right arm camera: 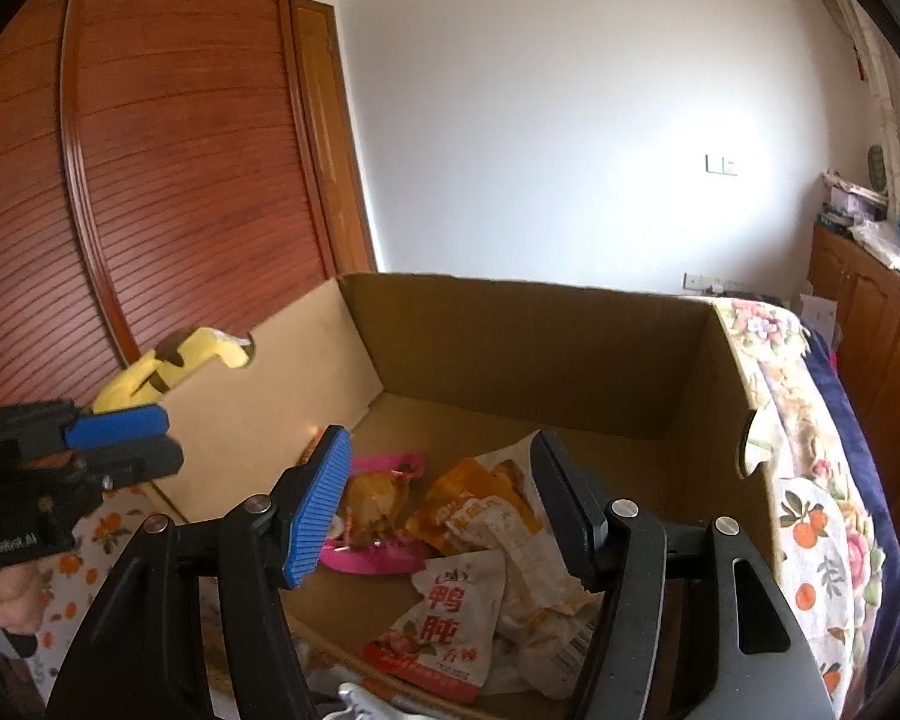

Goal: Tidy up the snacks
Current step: 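Withdraw both tools from the box toward the remaining snacks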

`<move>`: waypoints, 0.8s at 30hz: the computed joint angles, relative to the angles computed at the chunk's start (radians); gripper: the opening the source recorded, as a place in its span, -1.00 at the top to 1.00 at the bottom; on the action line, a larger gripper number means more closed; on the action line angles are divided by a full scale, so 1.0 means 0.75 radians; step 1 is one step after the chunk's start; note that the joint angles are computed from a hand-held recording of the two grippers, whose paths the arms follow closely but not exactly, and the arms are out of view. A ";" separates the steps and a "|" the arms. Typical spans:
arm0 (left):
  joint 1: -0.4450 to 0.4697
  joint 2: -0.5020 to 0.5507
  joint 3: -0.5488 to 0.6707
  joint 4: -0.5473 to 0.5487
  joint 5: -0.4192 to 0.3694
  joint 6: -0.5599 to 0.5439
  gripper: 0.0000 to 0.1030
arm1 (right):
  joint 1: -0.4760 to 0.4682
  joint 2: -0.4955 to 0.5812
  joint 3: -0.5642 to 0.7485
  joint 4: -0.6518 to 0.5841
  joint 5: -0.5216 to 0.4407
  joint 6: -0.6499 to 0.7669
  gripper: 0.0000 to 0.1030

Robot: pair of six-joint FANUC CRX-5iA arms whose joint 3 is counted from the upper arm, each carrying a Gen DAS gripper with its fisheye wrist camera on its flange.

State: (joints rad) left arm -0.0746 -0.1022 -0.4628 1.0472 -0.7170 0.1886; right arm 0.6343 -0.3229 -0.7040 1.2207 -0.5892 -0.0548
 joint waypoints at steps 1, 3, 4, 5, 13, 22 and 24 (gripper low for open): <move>0.009 -0.016 -0.016 0.004 -0.002 -0.021 0.35 | 0.025 -0.007 0.006 -0.020 -0.027 0.022 -0.24; 0.008 -0.050 -0.053 0.025 0.037 -0.053 0.27 | 0.074 -0.025 0.015 -0.061 -0.083 0.065 -0.24; 0.008 -0.074 -0.086 0.050 0.066 -0.085 0.24 | 0.106 -0.042 0.015 -0.080 -0.113 0.082 -0.24; 0.011 -0.083 -0.096 0.054 0.064 -0.090 0.22 | 0.128 -0.056 0.013 -0.092 -0.133 0.089 -0.24; 0.082 -0.111 -0.173 0.008 -0.044 -0.145 0.17 | 0.396 -0.192 -0.049 -0.176 -0.349 0.097 -0.24; 0.099 -0.070 -0.194 -0.095 -0.110 -0.187 0.14 | 0.517 -0.213 -0.105 -0.324 -0.413 0.090 -0.37; 0.099 -0.050 -0.181 -0.133 -0.126 -0.186 0.13 | 0.507 -0.197 -0.106 -0.375 -0.407 0.122 -0.41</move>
State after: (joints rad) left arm 0.0000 -0.1396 -0.5983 0.9475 -0.8114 0.0494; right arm 1.0143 -0.4708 -0.7835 0.9394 -0.8947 0.0364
